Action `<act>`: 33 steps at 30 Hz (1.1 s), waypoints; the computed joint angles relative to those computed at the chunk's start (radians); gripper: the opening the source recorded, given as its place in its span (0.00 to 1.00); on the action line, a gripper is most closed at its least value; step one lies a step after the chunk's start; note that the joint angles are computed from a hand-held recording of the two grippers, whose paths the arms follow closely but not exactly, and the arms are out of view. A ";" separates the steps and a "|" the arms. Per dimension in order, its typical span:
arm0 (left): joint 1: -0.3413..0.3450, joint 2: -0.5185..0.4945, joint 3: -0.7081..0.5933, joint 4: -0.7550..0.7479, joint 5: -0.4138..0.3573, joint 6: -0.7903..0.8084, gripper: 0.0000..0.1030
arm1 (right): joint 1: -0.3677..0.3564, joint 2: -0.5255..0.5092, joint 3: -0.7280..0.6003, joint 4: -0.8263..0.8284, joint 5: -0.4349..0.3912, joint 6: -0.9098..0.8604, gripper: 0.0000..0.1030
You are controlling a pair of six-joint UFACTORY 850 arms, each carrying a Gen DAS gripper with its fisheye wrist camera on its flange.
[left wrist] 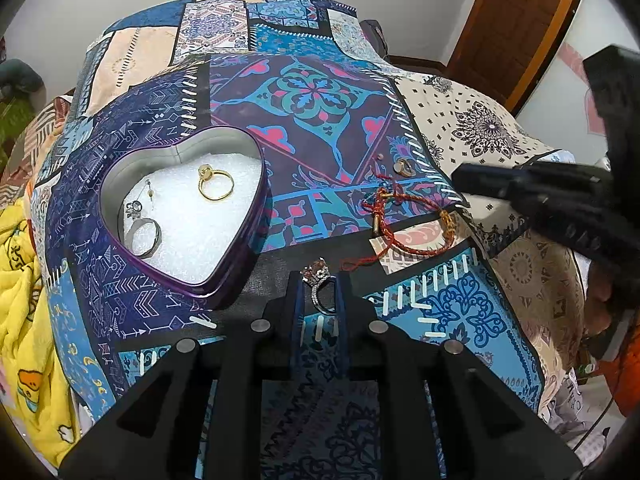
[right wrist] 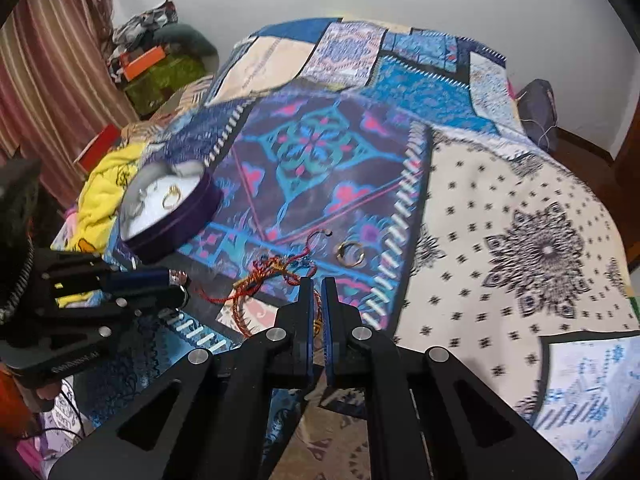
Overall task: Organize jewelry
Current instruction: 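Grasp and lift a silver stone ring with the left tool while the right tool reaches a gold ring, then grasp the red beaded bracelet with the right tool while the left tool holds the stone ring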
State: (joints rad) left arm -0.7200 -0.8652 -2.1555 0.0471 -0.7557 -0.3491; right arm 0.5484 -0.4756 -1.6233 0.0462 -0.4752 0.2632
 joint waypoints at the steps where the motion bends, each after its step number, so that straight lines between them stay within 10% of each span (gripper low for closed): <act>1: -0.001 -0.001 -0.002 -0.001 -0.001 0.004 0.19 | -0.002 0.008 0.006 -0.013 0.007 0.014 0.03; 9: -0.009 -0.024 -0.031 0.049 -0.001 -0.041 0.21 | -0.020 0.021 0.011 0.111 0.004 -0.107 0.04; 15: -0.011 -0.006 0.007 0.073 0.043 -0.061 0.18 | -0.018 0.007 0.015 0.137 -0.038 -0.116 0.31; 33: -0.005 0.036 0.060 0.070 0.091 -0.079 0.11 | 0.008 -0.027 -0.007 0.045 -0.054 -0.030 0.06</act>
